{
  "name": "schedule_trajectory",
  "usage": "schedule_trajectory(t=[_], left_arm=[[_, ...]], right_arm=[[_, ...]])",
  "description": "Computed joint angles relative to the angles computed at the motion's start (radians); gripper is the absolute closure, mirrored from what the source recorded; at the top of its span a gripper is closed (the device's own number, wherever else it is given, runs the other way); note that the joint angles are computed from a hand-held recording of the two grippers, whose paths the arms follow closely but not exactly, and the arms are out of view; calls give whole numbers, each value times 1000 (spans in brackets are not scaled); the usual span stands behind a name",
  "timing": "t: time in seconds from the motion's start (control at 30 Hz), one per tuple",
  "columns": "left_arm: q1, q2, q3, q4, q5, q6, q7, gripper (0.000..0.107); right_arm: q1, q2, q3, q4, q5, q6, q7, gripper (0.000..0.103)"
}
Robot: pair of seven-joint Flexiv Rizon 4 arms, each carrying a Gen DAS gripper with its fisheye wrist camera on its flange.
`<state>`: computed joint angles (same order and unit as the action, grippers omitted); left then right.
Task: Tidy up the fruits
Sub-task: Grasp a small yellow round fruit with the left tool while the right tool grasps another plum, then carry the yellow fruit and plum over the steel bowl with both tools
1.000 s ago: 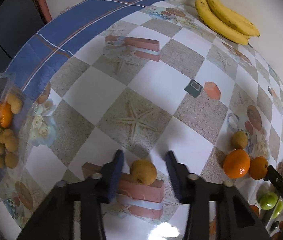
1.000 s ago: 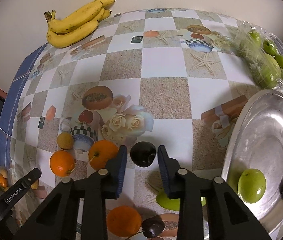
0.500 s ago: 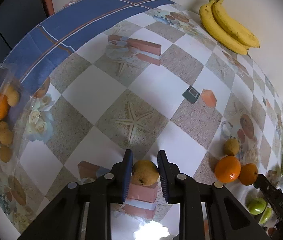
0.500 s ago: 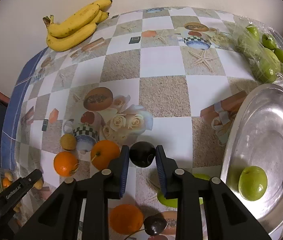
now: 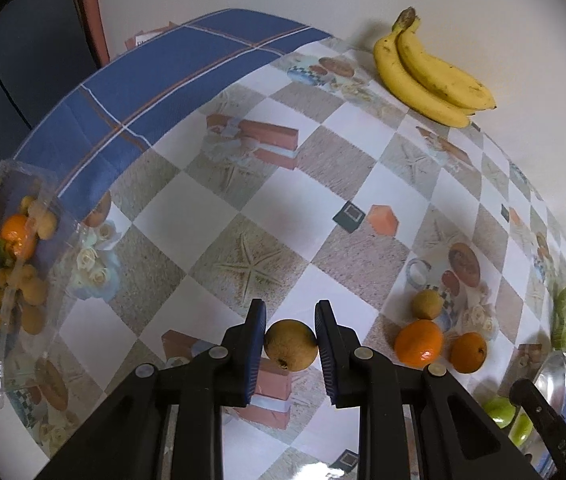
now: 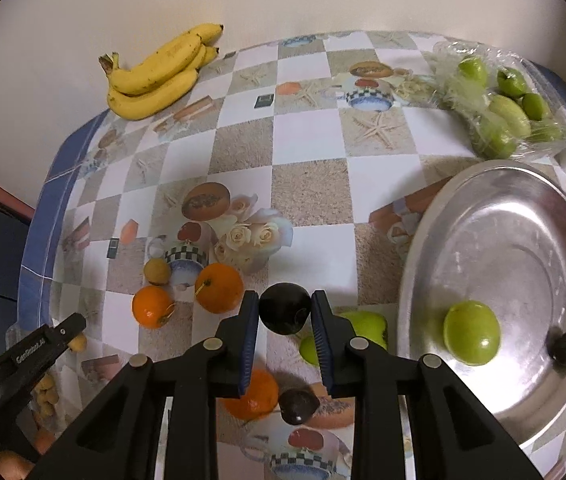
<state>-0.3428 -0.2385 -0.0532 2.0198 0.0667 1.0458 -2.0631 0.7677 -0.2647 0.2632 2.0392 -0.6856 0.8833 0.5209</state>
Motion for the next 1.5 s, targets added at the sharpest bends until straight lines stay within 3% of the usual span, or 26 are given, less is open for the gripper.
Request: schedule_trajectory(t=[0.4,0.6,0.8,1.1,1.27,1.5], left_arm=[[-63,16,-17,-68,100,-52,-65,80],[-112,18,-44,-110,148,-77,-69,80],[-165,2,-102,-132,105,-59,28,80],[-264,-46,-175,-163,0,-41,204,80],[-308,-88,-196,-175,-63,-41,279,79],[-381,-134,-160,-216,11,-76,293,79]], right_arm=[[-30,144,53,113,21,-56,81,75],[-56,251,110,196,107,-142,120,75],[-76,374,169,287,233,-226,161,75],[-90,537,239,402,329,-248,269,75],[-91,548,254,409,316,-251,281,75],[-104,489,229,432,246,-127,267,75]])
